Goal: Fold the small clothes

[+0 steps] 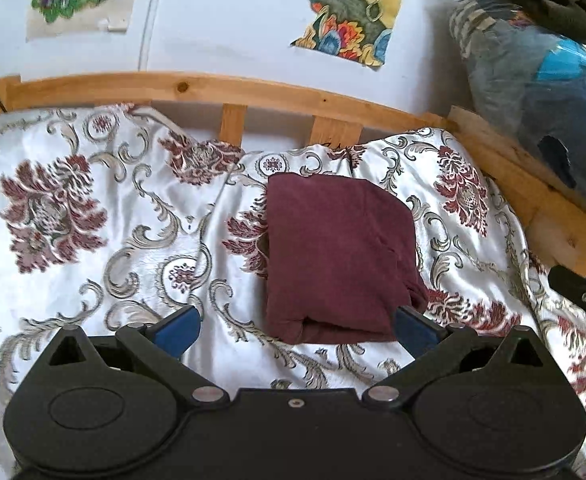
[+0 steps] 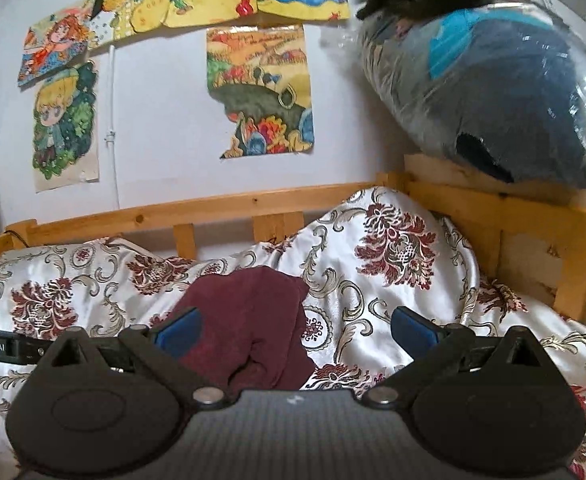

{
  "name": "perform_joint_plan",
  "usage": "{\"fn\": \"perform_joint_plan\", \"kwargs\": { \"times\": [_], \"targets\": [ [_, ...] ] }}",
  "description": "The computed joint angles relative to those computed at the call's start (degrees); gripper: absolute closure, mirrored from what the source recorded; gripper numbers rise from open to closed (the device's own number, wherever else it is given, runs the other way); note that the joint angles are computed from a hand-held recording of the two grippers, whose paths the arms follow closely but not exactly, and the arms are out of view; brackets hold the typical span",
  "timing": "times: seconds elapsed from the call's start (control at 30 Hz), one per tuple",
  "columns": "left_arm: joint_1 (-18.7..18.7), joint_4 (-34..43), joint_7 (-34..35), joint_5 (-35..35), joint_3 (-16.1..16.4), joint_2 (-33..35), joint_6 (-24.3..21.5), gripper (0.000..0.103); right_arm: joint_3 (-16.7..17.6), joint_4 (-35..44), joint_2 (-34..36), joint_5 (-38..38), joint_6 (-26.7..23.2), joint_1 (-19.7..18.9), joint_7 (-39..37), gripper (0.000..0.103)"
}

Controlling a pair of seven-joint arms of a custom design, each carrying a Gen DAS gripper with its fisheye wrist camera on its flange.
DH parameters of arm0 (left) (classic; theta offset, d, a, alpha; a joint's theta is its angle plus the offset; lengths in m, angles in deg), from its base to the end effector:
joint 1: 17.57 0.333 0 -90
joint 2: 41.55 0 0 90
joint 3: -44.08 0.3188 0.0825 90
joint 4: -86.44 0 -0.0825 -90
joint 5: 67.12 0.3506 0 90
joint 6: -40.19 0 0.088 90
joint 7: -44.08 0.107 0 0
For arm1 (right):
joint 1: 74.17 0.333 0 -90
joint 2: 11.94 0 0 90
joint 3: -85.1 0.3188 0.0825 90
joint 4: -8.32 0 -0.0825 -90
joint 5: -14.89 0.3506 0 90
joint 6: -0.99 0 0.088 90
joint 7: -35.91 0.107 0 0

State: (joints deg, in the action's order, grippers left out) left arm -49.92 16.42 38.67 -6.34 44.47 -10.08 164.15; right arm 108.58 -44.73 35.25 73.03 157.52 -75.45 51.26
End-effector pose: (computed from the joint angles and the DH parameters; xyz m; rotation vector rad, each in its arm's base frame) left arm 0.6310 -0.3546 0.5276 -1.9765 0.9786 -0.7856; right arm 0.7729 0.1154 0.5194 -1.6267 0.8296 -0.5542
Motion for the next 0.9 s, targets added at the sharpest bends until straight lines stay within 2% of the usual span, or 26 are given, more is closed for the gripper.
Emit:
{"fn": "perform_joint_plan", "kwargs": {
  "times": [0.13,0.33,0.4,0.47,0.53,0.63,0.77,0.9],
  "targets": [
    [-1.95,0.02,1.01,1.55,-0.02,-0.39,-3.48,0.001,3.68,-8.71,-5.09,7.21,1.73,-3.81,-9.85,0.0],
    [-3.86,1.53,2.09,2.33,-0.53,0.96,-7.08,0.001,3.26,-17.94,-11.18,16.9,0.56,-6.13,-17.99,0.0],
    [-4.19,0.33,2.28,2.86,-0.62,0.72,-6.8,0.001,2.47,-20.89,-12.76,18.91,-1.81,-6.84,-18.7,0.0],
    [-4.26,-0.74,3.16,2.78,-0.99,0.56,-6.85,0.001,0.64,-23.15,-13.93,18.89,-3.12,-6.2,-17.46,0.0],
    [-4.29,-1.68,3.13,2.48,-1.21,0.46,-7.32,0.001,-1.18,-24.55,-14.57,19.22,-2.43,-4.84,-16.86,0.0],
    [-4.3,-3.83,-0.02,2.9,-1.24,-0.11,-7.17,0.001,-3.85,-25.42,-14.79,19.61,-1.16,-2.58,-16.56,0.0],
    [-4.93,-5.15,-3.46,5.5,-1.03,-0.18,-8.86,0.001,-5.82,-25.88,-14.49,21.1,0.9,-0.2,-20.95,0.0],
    [-4.96,-4.44,-2.01,6.07,-1.5,0.38,-10.3,0.001,-7.58,-25.28,-13.72,18.11,0.5,1.25,-16.21,0.0]
  ]
}}
